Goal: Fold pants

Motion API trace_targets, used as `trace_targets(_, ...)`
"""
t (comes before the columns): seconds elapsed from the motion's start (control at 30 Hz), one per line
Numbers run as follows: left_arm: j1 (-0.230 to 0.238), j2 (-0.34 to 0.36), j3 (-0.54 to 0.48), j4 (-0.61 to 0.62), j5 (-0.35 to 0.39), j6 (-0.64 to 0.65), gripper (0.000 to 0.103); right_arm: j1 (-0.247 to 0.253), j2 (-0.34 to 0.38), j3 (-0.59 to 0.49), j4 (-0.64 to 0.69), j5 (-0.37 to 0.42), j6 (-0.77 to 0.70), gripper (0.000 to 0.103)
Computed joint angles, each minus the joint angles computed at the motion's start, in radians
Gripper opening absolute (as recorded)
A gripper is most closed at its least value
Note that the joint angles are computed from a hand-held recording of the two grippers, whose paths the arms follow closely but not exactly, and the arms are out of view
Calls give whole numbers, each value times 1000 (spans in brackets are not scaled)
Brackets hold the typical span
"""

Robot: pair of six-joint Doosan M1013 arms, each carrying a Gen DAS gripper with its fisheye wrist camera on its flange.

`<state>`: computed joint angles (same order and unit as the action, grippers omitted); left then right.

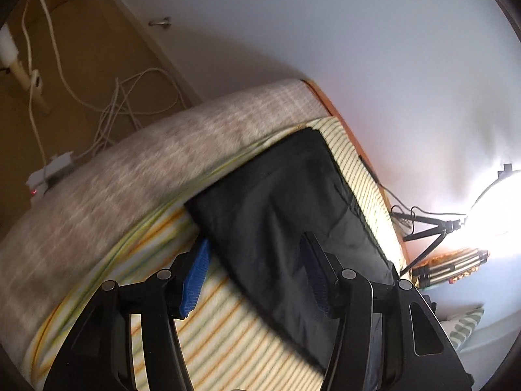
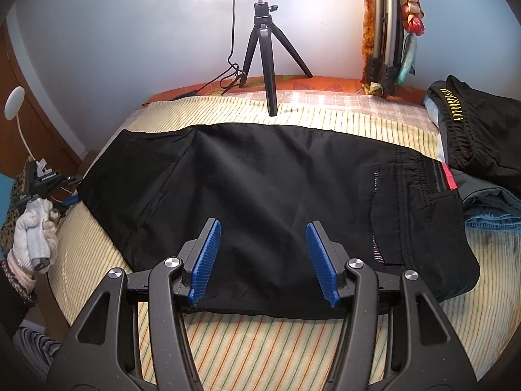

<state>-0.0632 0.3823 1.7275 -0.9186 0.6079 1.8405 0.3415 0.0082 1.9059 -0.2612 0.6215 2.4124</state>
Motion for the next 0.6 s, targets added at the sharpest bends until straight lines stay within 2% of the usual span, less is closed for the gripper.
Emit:
trace_targets(0.03,-1,3,-5,-4,-4,4,52,0,1,-1,4,1,-4,58)
trace_targets(0.07,-1,3,-7,3,-7,5,45,0,3,-3,5,1,-5,61)
trace_targets(0.1,-4,6,-13,23,-8,-3,20,0,5,-4,6,1,-4,63)
trace_targets(0.13,-7,12,-21,49,-1,-16,7,0,5,-4,5,-2,-3,66)
trace_targets(0.17,-11,15,-26,83,-3,-47,2,1,6,-4,5,-4,-4,66)
trace_targets(0.27,-24,6,-19,124,-42,-47,2,7,7,-8,-5,-2,-2,66)
trace_targets(0.37,-47,-21,-10,158,-94,21,2,7,9,-11,11,-1,-23,69)
trace_targets(0.43,-65,-42,-1,150,-124,103,2,0,16,-20,46,-3,-59,77)
trace_targets(0.53,-93,-70,15,154,-159,207,2,-8,30,-43,95,-8,-116,79)
trace_targets(0.6,-112,-79,23,155,-163,268,2,-25,47,-69,190,-24,-204,81)
